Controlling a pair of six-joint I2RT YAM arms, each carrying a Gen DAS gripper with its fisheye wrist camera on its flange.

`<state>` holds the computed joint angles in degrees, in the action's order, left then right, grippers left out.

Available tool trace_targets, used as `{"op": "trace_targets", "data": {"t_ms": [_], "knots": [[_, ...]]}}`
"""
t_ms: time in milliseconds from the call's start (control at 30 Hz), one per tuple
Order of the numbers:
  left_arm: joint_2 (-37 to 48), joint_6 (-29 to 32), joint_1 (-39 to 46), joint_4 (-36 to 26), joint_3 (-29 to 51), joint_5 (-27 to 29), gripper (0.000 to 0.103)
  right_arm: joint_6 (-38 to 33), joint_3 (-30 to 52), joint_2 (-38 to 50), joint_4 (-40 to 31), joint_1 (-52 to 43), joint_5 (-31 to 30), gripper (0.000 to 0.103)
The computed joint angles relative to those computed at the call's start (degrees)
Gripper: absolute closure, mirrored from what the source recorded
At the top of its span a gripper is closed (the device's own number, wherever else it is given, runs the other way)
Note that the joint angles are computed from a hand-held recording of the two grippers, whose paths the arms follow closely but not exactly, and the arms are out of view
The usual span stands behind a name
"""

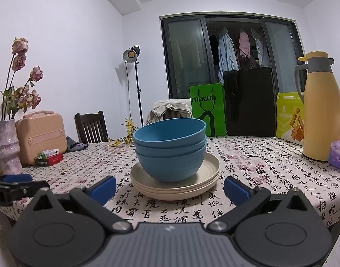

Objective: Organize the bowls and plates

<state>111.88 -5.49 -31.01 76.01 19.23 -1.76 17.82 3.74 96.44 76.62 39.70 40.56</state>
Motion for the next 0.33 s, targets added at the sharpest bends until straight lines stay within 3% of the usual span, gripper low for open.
{"op": "trace_targets", "data": {"t_ms": [333], "knots": [[0.7,0.6,-0.4,1.7,-0.4,-0.8,0.000,0.1,-0.1,1.8,1.7,0.1,-0.1,0.000]]}}
